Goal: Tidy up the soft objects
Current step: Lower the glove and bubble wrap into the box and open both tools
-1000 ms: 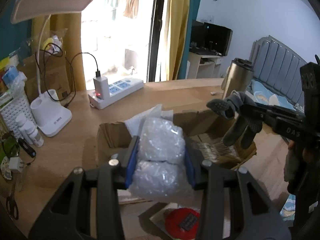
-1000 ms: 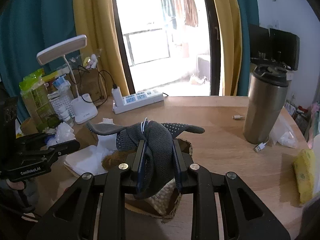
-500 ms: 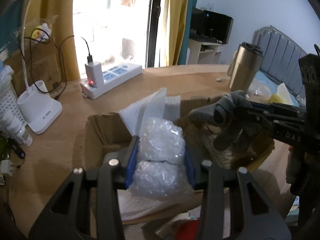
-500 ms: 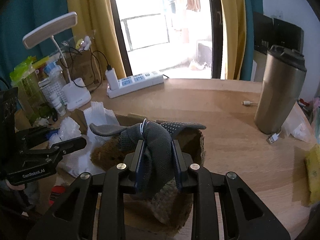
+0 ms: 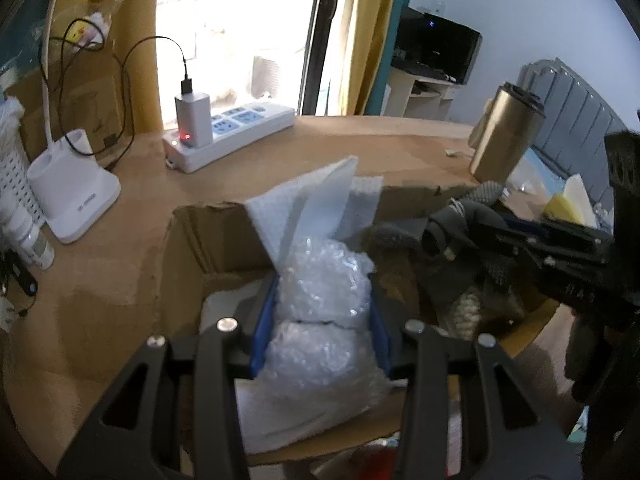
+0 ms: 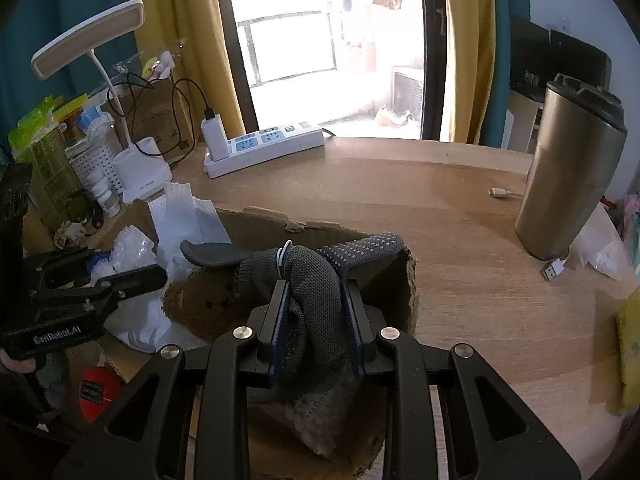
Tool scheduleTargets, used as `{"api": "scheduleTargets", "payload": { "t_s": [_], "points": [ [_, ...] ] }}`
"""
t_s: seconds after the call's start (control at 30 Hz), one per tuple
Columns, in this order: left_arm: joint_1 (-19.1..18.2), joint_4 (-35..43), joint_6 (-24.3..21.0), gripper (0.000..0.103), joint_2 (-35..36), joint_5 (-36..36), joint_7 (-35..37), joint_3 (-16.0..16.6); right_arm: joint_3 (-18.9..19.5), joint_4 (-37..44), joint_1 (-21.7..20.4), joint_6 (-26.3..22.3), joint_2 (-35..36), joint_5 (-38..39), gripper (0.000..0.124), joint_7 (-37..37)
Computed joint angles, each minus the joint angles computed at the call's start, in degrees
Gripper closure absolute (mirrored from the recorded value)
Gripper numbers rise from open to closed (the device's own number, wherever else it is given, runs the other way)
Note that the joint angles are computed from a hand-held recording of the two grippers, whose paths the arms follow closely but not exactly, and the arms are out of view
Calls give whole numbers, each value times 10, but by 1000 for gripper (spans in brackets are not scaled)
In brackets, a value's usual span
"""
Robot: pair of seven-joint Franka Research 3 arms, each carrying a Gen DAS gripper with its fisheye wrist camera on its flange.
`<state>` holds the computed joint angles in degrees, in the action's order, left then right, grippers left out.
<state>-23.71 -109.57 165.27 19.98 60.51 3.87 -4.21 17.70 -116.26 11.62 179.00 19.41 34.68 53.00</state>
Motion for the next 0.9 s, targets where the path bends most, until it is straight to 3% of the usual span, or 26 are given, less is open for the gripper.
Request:
{"api": "scheduleTargets", "payload": {
  "t_s": [0.1, 0.4, 0.53, 0.9],
  "points": [
    [-7, -1, -5, 51, -9, 23, -29, 9, -4, -1, 5, 7, 0, -2, 87, 6],
    [4, -25, -14, 49, -46, 104, -107, -5, 29, -25, -20, 29, -25, 17, 77, -8],
    [12, -38, -14, 37, -64, 146, -148, -16, 53, -42, -37, 43, -42, 34, 74, -22],
    [45, -98, -31, 35, -137, 268, -276, -61, 88, -89, -48, 72, -92, 63, 74, -42]
  ]
}}
